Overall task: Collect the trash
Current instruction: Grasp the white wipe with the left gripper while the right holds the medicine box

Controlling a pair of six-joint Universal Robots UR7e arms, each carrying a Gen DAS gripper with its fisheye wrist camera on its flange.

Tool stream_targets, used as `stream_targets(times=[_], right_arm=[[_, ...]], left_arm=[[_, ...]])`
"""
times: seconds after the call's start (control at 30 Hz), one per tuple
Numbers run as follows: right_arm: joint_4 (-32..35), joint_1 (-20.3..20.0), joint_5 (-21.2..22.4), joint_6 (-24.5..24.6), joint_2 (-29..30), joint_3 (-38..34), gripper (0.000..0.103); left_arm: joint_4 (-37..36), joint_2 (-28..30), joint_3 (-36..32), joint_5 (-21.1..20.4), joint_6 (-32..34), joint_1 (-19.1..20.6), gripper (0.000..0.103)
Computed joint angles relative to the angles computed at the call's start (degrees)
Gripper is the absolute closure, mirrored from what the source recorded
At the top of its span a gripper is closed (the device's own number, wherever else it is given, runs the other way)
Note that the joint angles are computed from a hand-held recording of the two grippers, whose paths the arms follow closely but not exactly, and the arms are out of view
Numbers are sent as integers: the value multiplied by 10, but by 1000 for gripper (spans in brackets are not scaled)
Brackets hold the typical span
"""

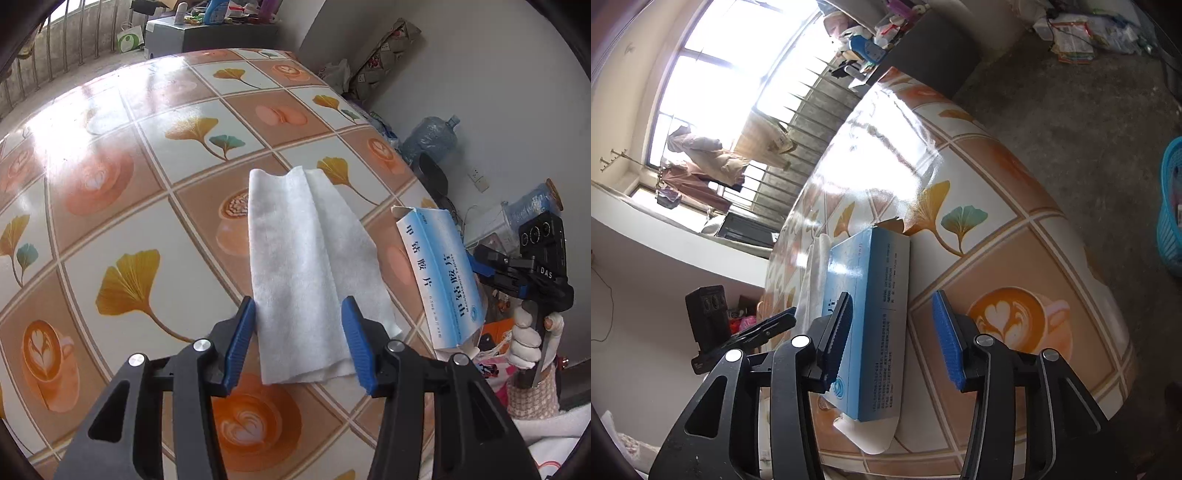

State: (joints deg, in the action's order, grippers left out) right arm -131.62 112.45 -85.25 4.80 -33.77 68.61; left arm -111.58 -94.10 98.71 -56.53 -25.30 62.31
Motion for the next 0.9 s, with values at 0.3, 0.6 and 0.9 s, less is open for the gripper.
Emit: stream_targets(times=[0.3,0.6,0.9], right_arm=[[-16,39,-79,-47,22,-29,38],[-30,80,-185,-87,70,-65,19],[-37,108,-278,-118,107,-79,15]], left_arm=[[-5,-21,32,116,-32,-53,56],[-105,17,43,107,15,-54,56],[-127,53,71,208,47,-58,66]])
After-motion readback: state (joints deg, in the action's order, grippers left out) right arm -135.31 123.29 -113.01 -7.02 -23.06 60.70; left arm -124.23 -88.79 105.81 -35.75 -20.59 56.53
